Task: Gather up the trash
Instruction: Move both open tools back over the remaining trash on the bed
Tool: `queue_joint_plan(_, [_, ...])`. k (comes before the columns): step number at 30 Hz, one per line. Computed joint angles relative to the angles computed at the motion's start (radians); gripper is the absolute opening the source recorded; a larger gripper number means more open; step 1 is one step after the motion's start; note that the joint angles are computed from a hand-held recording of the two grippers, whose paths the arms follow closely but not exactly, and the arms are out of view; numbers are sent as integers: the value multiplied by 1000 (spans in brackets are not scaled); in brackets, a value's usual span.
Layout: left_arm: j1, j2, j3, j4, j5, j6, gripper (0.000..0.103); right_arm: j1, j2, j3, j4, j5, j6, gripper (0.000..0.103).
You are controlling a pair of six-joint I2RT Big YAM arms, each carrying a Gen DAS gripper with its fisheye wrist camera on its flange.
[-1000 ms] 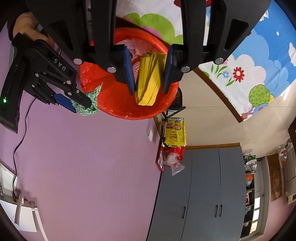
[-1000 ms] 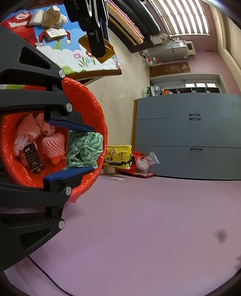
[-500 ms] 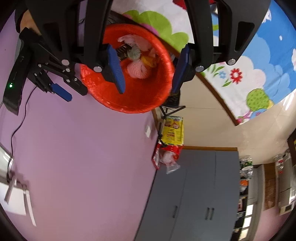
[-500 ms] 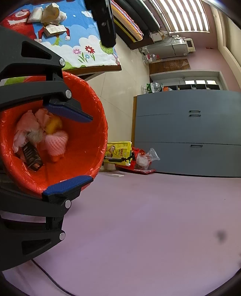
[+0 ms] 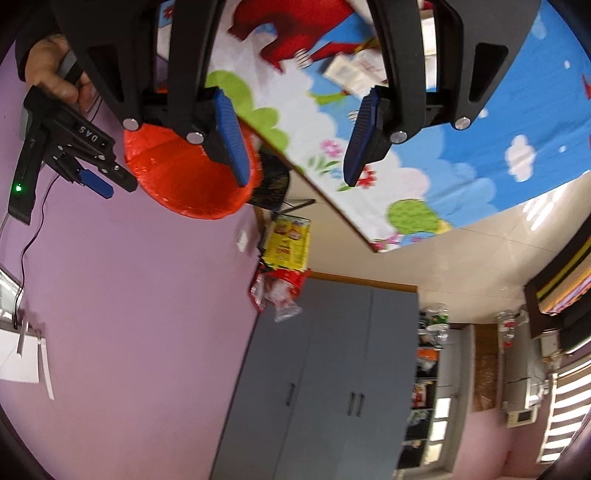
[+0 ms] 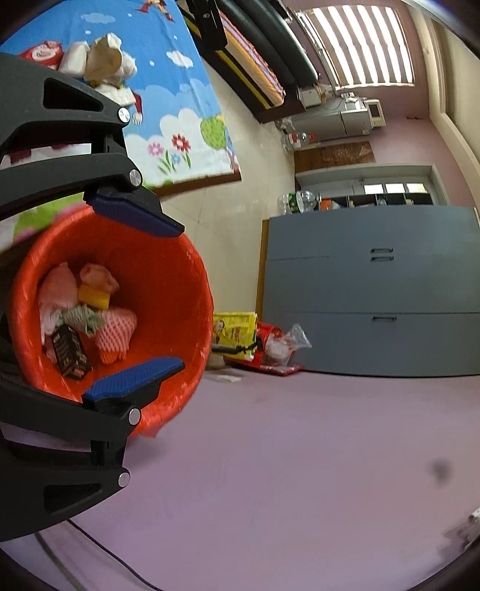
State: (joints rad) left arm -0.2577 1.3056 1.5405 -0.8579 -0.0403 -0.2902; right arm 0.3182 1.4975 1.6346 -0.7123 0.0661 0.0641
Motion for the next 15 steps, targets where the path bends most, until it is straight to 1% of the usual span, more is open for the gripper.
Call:
queue_joint_plan(2, [16, -37, -26, -3, -14, 2, 51, 13, -10, -9, 3, 1, 3, 66])
queue_joint_plan(4, [37, -78, -55, -5, -22, -3, 51, 25, -19, -14, 2, -8, 5, 71])
queue_joint_plan(11, [108, -192, -135, -25, -30, -7, 51, 82, -35, -20, -5, -13, 3, 71])
queue_joint_plan(15, [135, -236, -169, -34, -36, -15, 51, 112, -36, -18, -10, -22, 4, 71])
